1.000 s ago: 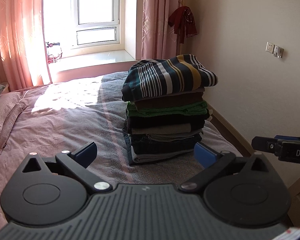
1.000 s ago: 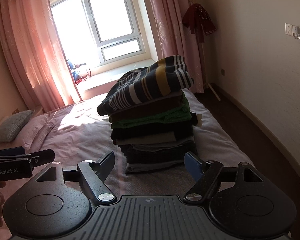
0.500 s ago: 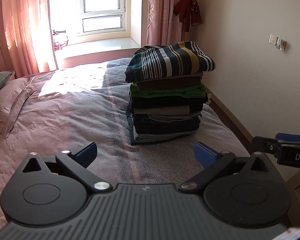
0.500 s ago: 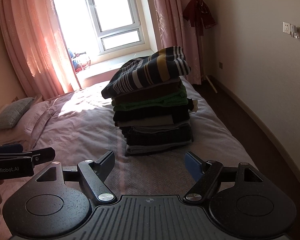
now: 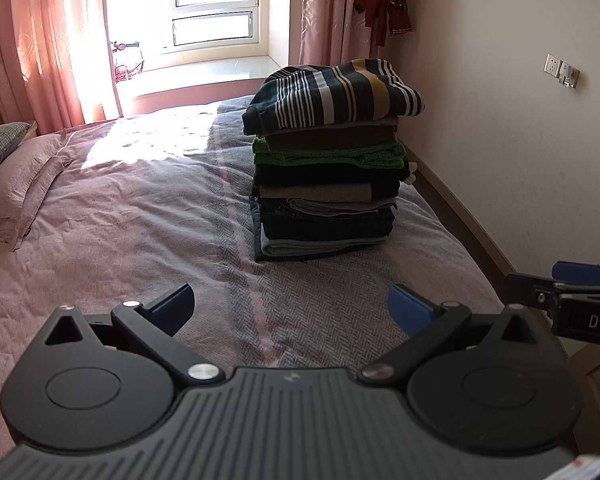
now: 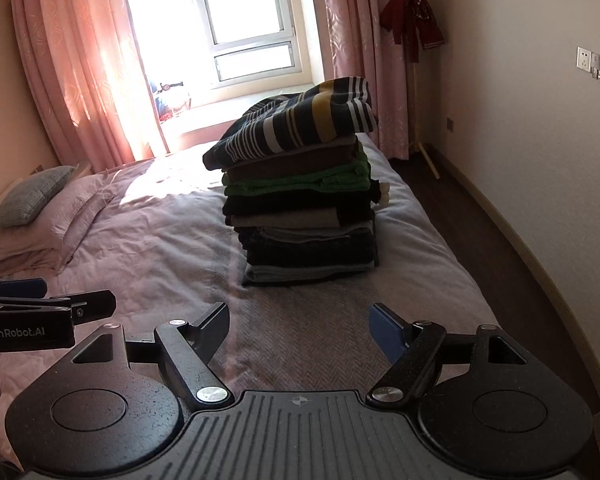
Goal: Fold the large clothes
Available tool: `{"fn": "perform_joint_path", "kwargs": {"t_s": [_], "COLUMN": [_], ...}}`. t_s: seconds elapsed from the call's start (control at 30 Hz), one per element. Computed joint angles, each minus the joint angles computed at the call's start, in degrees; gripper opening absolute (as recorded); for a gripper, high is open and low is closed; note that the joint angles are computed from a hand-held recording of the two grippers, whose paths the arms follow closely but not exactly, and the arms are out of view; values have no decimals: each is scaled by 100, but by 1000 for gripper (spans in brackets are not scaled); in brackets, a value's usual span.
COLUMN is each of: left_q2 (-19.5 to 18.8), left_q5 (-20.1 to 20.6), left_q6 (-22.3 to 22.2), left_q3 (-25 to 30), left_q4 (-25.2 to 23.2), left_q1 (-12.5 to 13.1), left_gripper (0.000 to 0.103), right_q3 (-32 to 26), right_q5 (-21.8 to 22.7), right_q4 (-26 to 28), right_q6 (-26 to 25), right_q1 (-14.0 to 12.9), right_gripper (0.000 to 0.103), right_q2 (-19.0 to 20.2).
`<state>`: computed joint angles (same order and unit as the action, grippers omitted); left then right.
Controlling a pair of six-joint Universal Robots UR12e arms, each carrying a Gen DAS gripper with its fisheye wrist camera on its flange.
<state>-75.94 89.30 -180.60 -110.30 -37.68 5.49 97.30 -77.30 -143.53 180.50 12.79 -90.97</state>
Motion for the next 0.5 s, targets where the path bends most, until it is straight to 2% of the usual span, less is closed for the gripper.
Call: {"fn": "perform_joint_path", "kwargs": {"t_s": [0.5], "left_q2": [14], "left_q5": [336], "left_q6": [-292], "left_q3": [-43], "left_q4": [-74], "left_q1": [-301], "left_gripper": [102], "right_q3": [135], "right_q5": [306], "right_q4": [150], "right_q6": [-359], "right_q1": [-208], "right_gripper": [74], "right_q2": [-99]}}
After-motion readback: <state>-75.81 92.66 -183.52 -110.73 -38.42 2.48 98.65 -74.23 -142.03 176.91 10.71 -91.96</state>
